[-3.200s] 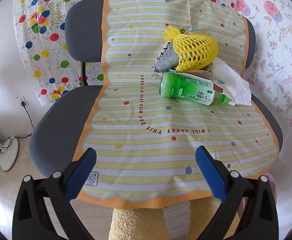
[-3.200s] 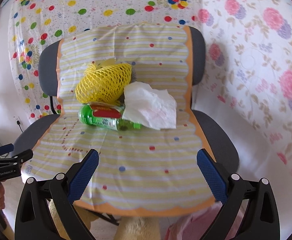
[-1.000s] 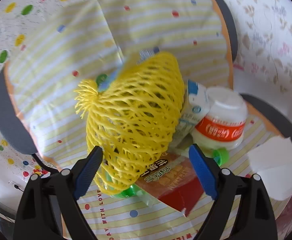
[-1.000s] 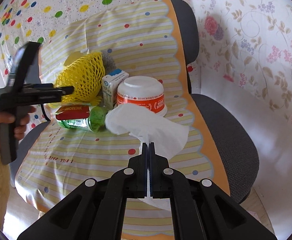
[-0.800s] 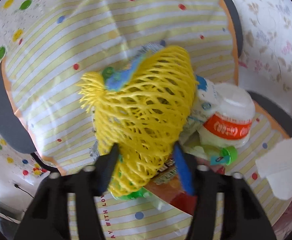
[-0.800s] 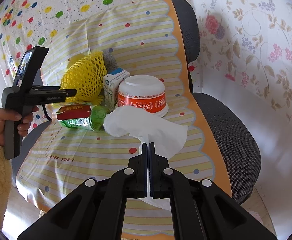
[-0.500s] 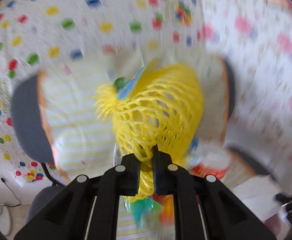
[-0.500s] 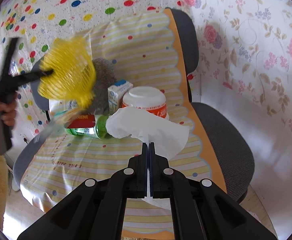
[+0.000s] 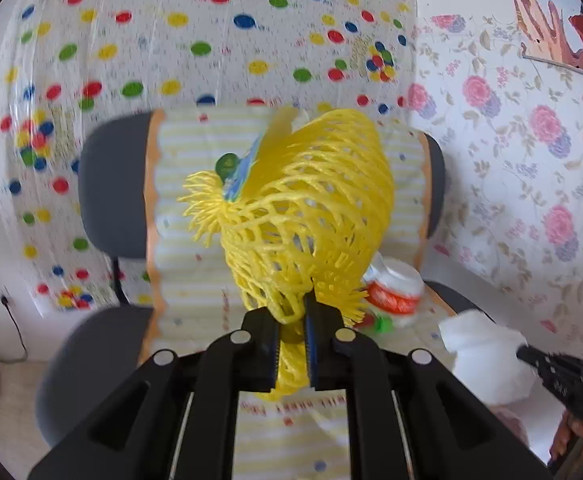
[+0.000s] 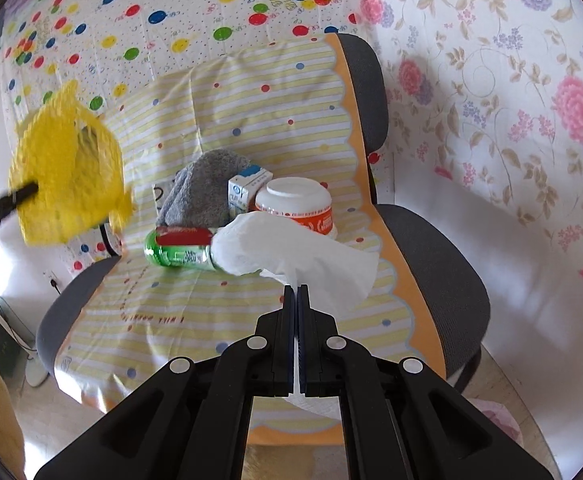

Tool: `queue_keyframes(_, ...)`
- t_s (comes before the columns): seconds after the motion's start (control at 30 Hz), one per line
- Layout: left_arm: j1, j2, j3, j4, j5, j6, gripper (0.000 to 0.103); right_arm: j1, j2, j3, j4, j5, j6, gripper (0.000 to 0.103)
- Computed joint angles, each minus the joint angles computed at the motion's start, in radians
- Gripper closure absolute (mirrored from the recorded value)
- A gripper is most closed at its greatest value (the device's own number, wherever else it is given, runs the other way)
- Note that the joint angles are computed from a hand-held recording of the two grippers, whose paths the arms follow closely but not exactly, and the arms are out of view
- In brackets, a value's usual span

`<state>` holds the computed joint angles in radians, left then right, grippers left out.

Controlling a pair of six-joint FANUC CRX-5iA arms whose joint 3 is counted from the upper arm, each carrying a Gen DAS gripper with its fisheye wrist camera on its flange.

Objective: Collect trash
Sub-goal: 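Carry the tissue with the right gripper to the pink bin and release it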

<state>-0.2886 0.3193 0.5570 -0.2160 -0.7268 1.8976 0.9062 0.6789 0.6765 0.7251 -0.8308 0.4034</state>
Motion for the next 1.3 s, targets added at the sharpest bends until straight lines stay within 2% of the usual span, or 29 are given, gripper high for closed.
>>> queue_keyframes(0.1,0.003,-0.031,-0.077,0.039,0.019,-0.028,0.095,0.008,-0.022,-0.031,0.021,-0.001,-0.021,0.101)
queue_keyframes(0.33,-0.011,-0.049,-0.165,0.217,0.066,-0.216,0.095,0.025,-0.115,-0.169,0.076,-0.032,-0.109,0.101)
queue_keyframes(0.4,-0.021,-0.053,-0.195,0.302,0.106,-0.288,0.095,0.035,-0.16,-0.234,0.096,-0.071,-0.155,0.101)
queue_keyframes(0.5,-0.051,-0.049,-0.217,0.367,0.152,-0.345,0.095,0.054,-0.219,-0.325,0.113,-0.155,-0.213,0.101)
queue_keyframes(0.6,-0.08,-0.035,-0.233,0.43,0.184,-0.406,0.095,0.07,-0.264,-0.403,0.077,-0.236,-0.257,0.101)
queue_keyframes(0.67,-0.098,-0.012,-0.243,0.525,0.189,-0.488,0.095,0.075,-0.279,-0.443,0.029,-0.283,-0.276,0.101)
queue_keyframes(0.83,-0.135,0.048,-0.216,0.611,0.157,-0.562,0.095,0.065,-0.294,-0.527,-0.079,-0.269,-0.317,0.101)
queue_keyframes(0.93,-0.149,0.055,-0.233,0.646,0.164,-0.593,0.095,0.052,-0.3,-0.575,-0.121,-0.226,-0.339,0.097)
queue_keyframes(1.1,-0.163,0.08,-0.215,0.638,0.133,-0.585,0.095,0.024,-0.301,-0.62,-0.175,-0.162,-0.365,0.096)
queue_keyframes(1.17,-0.166,0.087,-0.211,0.629,0.122,-0.578,0.095,0.019,-0.304,-0.631,-0.184,-0.145,-0.376,0.087)
queue_keyframes(1.2,-0.167,0.091,-0.211,0.632,0.116,-0.582,0.095,0.015,-0.301,-0.629,-0.189,-0.137,-0.374,0.074)
queue_keyframes(1.23,-0.169,0.095,-0.207,0.629,0.11,-0.58,0.095,0.014,-0.301,-0.63,-0.189,-0.134,-0.374,0.068)
queue_keyframes(1.3,-0.172,0.104,-0.201,0.628,0.098,-0.584,0.095,0.014,-0.299,-0.632,-0.19,-0.127,-0.376,0.068)
